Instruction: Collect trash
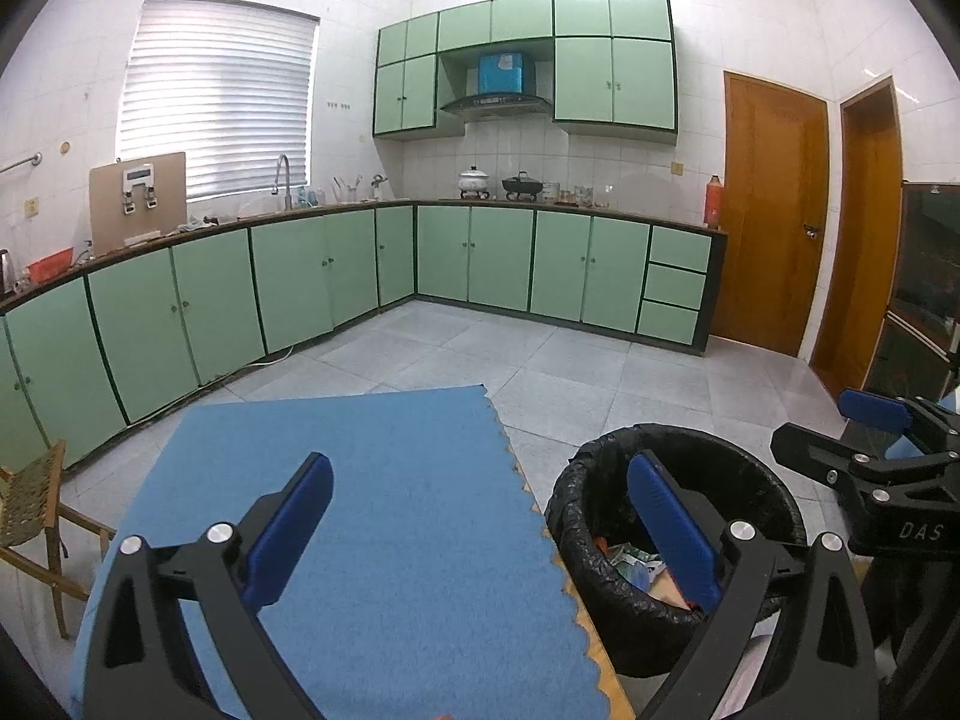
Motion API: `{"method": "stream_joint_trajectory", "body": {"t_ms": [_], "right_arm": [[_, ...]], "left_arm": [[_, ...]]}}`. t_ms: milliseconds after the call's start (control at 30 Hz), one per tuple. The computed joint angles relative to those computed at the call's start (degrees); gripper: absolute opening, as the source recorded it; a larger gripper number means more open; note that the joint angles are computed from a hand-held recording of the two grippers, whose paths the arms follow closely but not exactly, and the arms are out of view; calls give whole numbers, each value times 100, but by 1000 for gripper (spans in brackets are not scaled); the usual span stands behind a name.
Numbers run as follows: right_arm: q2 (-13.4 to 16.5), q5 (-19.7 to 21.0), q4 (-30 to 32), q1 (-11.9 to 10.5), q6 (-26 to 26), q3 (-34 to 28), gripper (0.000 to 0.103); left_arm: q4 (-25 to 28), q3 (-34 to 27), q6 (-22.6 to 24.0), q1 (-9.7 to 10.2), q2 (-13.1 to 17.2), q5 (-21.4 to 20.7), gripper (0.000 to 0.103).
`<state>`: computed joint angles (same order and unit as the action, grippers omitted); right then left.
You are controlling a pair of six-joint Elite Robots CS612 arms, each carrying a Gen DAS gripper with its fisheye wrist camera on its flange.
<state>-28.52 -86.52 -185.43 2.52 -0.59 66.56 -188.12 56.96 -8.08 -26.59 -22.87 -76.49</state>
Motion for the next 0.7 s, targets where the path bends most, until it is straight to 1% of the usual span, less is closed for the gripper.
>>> {"method": "stream_joint_trajectory", "body": {"t_ms": [200,700], "right_arm": [[-19,7,-42,23,-26,29,97],[26,52,108,40,-61,-72,97]], "left_arm": [[-119,96,-30,-10,-35,44,97],[-99,137,-97,-1,-53,74,97]]}}
